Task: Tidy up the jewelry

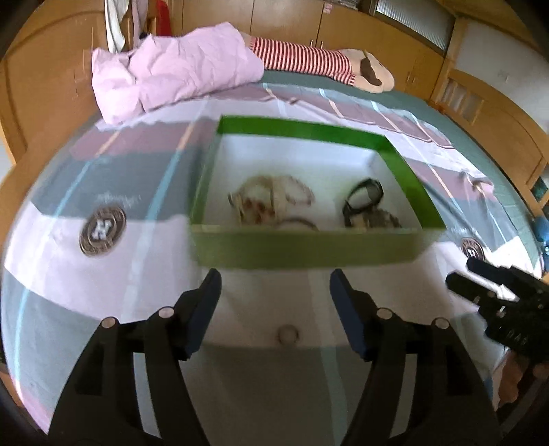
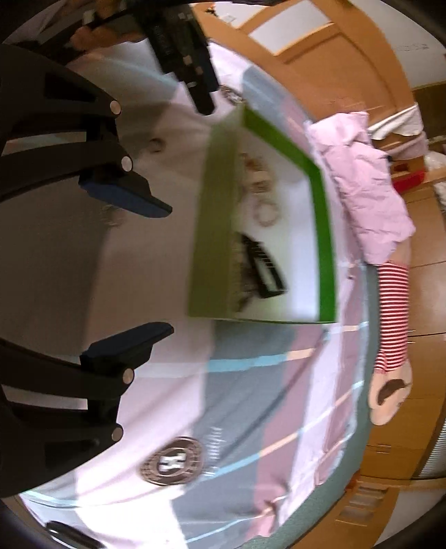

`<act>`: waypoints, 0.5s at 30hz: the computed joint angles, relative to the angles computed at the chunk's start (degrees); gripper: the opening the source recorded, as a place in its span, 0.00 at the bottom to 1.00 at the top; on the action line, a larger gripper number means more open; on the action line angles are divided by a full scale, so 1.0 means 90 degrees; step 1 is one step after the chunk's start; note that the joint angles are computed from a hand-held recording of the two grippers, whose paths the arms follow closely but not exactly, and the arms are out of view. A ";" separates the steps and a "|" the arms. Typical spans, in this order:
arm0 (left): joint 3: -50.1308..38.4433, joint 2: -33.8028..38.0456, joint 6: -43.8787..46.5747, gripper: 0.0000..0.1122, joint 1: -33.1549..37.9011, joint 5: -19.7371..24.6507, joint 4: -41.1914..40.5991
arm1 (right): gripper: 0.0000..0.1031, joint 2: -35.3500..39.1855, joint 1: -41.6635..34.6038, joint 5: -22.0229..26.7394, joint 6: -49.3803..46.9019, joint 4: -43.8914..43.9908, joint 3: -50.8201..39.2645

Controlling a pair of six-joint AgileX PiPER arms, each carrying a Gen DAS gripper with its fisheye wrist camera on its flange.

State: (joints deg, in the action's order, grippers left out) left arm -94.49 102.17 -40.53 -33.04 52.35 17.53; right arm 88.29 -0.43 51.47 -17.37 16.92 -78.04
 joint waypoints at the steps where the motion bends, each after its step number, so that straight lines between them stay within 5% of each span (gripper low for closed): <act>1: 0.0156 -0.0071 0.0018 0.59 0.0035 -0.0080 -0.0120 | 0.60 -0.0075 -0.0013 -0.0014 -0.0037 0.0030 0.0150; 15: 0.0580 0.0059 -0.0108 0.58 -0.0219 -0.0131 -0.0275 | 0.60 -0.0185 0.0478 -0.0261 -0.0076 -0.0183 0.0913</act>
